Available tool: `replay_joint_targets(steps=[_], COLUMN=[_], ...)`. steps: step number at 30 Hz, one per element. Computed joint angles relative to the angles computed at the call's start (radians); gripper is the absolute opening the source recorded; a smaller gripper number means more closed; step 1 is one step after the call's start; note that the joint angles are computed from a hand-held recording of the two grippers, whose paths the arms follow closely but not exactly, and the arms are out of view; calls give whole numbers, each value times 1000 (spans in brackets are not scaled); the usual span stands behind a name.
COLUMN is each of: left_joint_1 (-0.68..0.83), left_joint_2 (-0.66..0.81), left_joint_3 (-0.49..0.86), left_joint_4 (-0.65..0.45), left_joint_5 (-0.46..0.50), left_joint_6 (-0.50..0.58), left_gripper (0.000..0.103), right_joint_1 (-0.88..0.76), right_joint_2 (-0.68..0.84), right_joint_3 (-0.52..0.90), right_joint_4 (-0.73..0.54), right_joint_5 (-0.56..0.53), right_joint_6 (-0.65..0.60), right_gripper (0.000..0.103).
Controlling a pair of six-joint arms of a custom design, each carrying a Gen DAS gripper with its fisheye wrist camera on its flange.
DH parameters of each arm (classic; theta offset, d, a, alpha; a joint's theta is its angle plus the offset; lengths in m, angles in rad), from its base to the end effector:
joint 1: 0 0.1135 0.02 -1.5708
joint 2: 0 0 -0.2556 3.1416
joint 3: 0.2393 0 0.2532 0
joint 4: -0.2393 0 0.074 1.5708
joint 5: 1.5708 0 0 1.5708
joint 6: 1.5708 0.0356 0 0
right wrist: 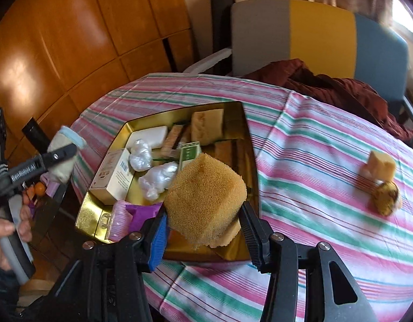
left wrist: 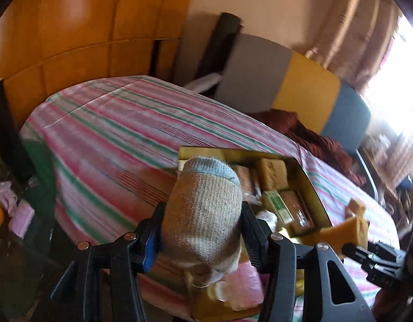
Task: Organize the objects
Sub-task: 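Carry the beige sock and yellow sponge over the gold tray, then lower the sock and sponge into the gold tray and open both grippers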
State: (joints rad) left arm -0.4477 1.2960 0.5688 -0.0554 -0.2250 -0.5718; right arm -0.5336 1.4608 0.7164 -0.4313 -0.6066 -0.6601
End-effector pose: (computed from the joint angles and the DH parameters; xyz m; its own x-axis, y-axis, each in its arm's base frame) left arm 0.2300 -0.1017 0.1642 -0.6857 -0.2559 -0.6814 -0.1090 0.9617 -0.2514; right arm 0.2284 -0.1113 0.1497 -0.7681 -0.1314 -0.6267 -0.3064 0.9348 0.1796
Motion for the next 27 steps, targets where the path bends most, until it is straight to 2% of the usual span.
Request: replay_joint_targets(steps=[4, 9, 21, 24, 26, 27], left_joint_1=[48, 10, -59, -55, -56, -60], left_joint_2=[-2, 75, 385, 445, 473, 476], left_joint_3=[-9, 34, 291, 335, 358, 358], left_joint_4=[30, 67, 65, 52, 34, 34], left_joint_5=[69, 116, 129, 140, 128, 108], left_joint_6=[6, 6, 59, 56, 54, 53], left_gripper=[53, 53, 54, 57, 64, 64], right_joint_1=[48, 79, 209, 247, 254, 254], right_joint_2=[22, 44, 219, 290, 320, 322], right_joint_3=[6, 42, 207, 273, 304, 308], right_joint_4=[36, 54, 121, 144, 164, 172], right_joint_5=[42, 65, 142, 151, 133, 129], right_joint_6=[36, 66, 193, 248, 285, 299], right_gripper=[51, 51, 52, 57, 72, 79])
